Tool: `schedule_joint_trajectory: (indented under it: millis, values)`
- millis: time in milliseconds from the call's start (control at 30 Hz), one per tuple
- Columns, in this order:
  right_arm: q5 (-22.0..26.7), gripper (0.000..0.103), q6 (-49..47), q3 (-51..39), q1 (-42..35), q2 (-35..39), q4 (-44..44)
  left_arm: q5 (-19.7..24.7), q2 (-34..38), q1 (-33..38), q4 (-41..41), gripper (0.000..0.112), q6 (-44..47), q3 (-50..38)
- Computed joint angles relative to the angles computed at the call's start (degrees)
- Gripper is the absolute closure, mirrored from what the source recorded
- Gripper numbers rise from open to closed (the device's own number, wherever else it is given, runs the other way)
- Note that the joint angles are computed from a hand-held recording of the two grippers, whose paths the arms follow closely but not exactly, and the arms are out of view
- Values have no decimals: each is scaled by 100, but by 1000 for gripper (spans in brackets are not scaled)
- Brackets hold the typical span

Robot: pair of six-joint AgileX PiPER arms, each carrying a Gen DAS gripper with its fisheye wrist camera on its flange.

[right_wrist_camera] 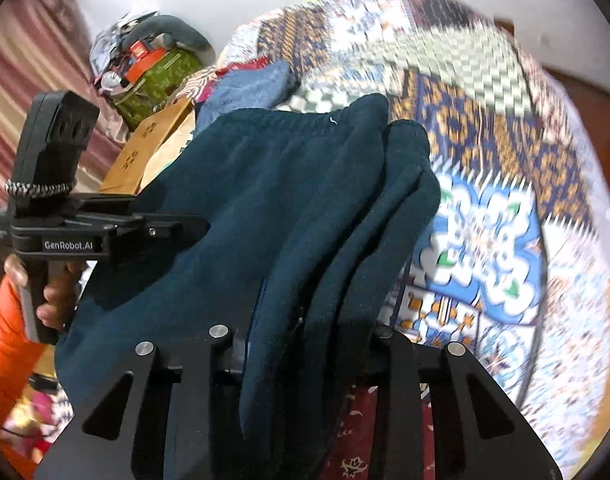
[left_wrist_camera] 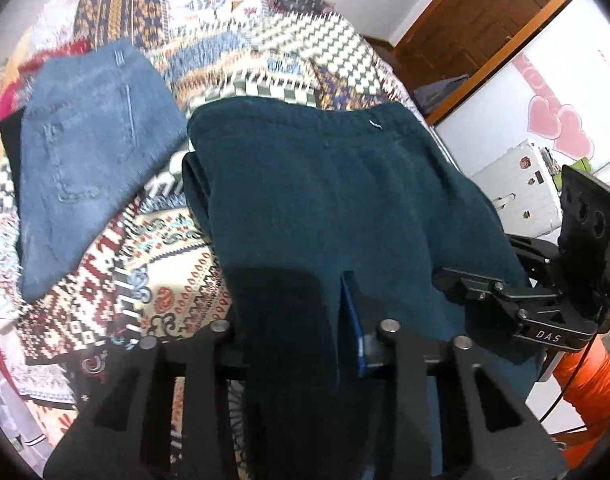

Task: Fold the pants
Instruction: 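Lift the folded teal pants by the waistband with both tools, then lower the folded teal pants onto the quilt beside the jeans and open both tools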

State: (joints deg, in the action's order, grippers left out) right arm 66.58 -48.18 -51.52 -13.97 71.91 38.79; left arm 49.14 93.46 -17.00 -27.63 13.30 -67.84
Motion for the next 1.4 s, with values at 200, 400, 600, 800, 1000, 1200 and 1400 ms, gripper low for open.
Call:
schedule_joint_trajectory:
  millis: [200,400,600,800,1000,1200,1400]
  values:
    - [86,76,31,-452,48,-341,162,-38,-1159,144,432,82,-300,135]
    - [-210,77,551,-1234,780,-473,113,-73,-1865,359,1147,83,-688,-226]
    - [-845,77,1277,-2150,1817,-73,-50,22,-1882,1100,1188,83,-503,-871]
    - [-1404,77,2117,-2994,2755,685,-597,94,-1291,2008,672,83,83,-1521]
    - [-1620,77,2607,-3755,3229,1615,-939,-401,-662,2363,614,83,446,-1681]
    - [-1712,77,2848,-4472,3501,2629,-1156,-801,305,2583,643,83,580,-2010]
    - [-1684,77,2917,-4966,3475,3630,-1210,-958,1599,2648,630,83,599,-2580]
